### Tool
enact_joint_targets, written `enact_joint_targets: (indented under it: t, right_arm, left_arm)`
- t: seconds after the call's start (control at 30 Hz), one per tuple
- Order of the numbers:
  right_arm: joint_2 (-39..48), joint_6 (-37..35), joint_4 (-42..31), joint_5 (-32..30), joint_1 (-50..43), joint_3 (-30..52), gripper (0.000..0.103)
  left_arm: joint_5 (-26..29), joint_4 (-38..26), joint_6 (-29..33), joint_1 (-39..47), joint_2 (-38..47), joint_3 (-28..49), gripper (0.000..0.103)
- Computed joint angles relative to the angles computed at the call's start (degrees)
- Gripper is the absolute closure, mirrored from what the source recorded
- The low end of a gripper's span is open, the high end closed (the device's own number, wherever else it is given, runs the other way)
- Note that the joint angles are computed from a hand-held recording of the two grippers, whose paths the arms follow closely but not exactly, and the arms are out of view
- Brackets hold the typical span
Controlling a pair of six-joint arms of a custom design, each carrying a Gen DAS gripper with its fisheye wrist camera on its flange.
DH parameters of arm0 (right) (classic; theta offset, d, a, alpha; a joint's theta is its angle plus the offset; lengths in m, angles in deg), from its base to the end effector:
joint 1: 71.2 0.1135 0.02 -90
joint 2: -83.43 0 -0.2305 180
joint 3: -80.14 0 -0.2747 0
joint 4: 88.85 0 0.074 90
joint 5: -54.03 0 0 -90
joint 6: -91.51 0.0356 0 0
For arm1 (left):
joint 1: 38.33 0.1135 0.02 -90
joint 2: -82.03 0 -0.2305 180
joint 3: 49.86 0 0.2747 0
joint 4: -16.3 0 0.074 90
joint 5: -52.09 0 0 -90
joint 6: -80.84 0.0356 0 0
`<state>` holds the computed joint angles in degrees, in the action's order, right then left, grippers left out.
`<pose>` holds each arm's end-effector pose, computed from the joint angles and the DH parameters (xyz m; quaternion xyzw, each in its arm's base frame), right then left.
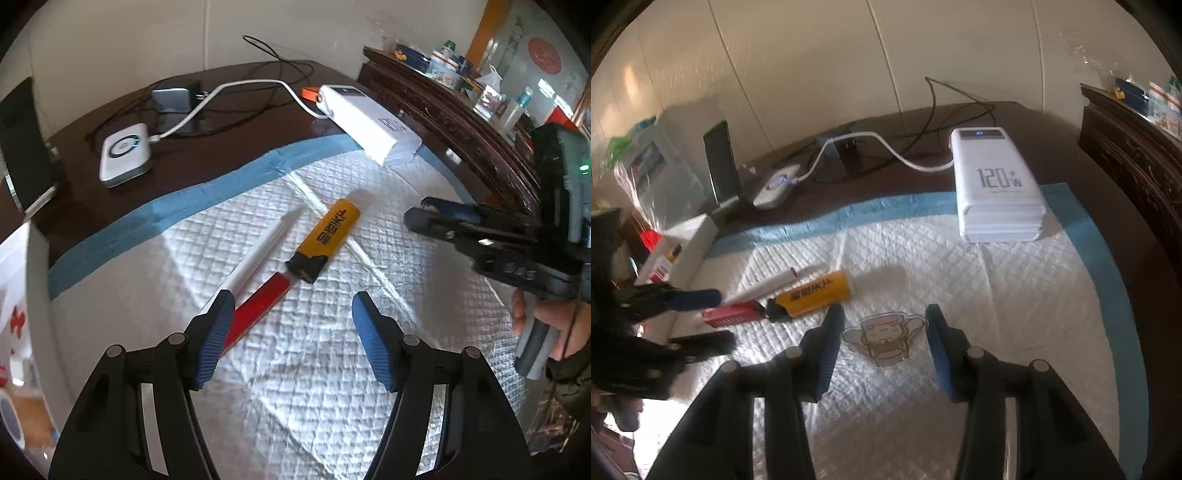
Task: Organize rigid objects
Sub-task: 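Move the left gripper to the red-and-white marker on the pad and grasp it, then carry the red marker into the white tray and open the left gripper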
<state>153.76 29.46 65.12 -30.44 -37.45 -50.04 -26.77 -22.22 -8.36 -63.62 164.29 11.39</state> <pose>0.2305 0.1499 0.1549 -0.0291 0.9276 0.1512 0.3405 0.2689 -0.1346 0.1495 0.2416 0.9298 -0.1470 0.2357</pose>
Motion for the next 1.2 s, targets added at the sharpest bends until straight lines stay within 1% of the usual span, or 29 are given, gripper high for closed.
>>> enact_joint_targets:
  t: [0.07,0.17,0.3,0.33,0.37,0.4,0.5,0.53,0.57,0.63,0.67,0.77,0.93,1.07,1.2]
  right_arm:
    - [-1.3,0.7,0.1,-0.4,-0.1,-0.5,0.058]
    - [-3.0,1.7,0.0,-0.7,0.0,-1.0,0.058]
    - [-3.9,2.7,0.1,-1.4,0.3,-1.3,0.058]
    - [-4.5,2.9,-0.2,-1.4,0.4,-1.5,0.058]
    - [-4.8,3.1,-0.2,-1.4,0.7,-1.5,0.058]
    - [-5.1,3.4,-0.3,-1.3,0.9,-1.5,0.058]
    - [-5.6,4.2,-0.3,-1.4,1.2,-1.4,0.058]
    - [-5.8,4.5,-0.4,-1.2,1.5,-1.4,0.058]
    - [-6.0,4.6,-0.6,-1.1,1.7,-1.3,0.058]
    - [-6.9,4.9,-1.2,-0.4,2.4,-1.1,0.058]
    - [-7.6,5.0,-1.7,0.0,2.7,-1.1,0.058]
    - [-9.7,5.5,-3.2,1.6,4.0,-0.9,0.058]
    - [-13.2,7.1,-5.7,5.3,7.8,0.3,0.058]
    - [-14.6,7.9,-7.3,8.5,11.6,2.2,0.058]
    - [-14.9,8.9,-9.1,12.5,16.1,4.9,0.058]
  left_arm:
    - [-0.6,-0.2,0.4,-0.2,2.8,1.8,0.037]
    - [-0.1,-1.5,0.9,0.7,6.6,4.1,0.037]
    - [-0.6,-2.8,3.2,0.9,6.8,4.5,0.038]
    - [-2.0,-3.3,3.7,0.3,6.5,4.5,0.046]
    - [-4.9,-3.4,4.3,-0.7,6.0,4.0,0.055]
    - [-7.2,-3.2,5.0,-1.6,5.5,3.4,0.058]
    - [-7.4,-3.0,5.6,-1.7,4.4,2.3,0.070]
    - [-7.6,-2.8,5.8,-1.9,4.1,2.1,0.083]
    - [-7.7,-2.9,6.2,-2.3,3.9,1.9,0.091]
    - [-10.4,-1.9,6.4,-4.0,2.8,0.7,0.091]
    - [-10.9,-1.4,6.4,-4.6,1.3,-0.6,0.091]
    - [-11.1,-1.2,4.0,-5.2,-3.8,-3.4,0.092]
    - [-11.4,-3.8,0.1,-5.4,-15.0,-6.5,0.091]
    - [-10.8,-6.3,-2.2,-4.4,-24.8,-8.6,0.091]
    - [-7.5,-10.0,-4.0,-0.8,-34.3,-10.7,0.091]
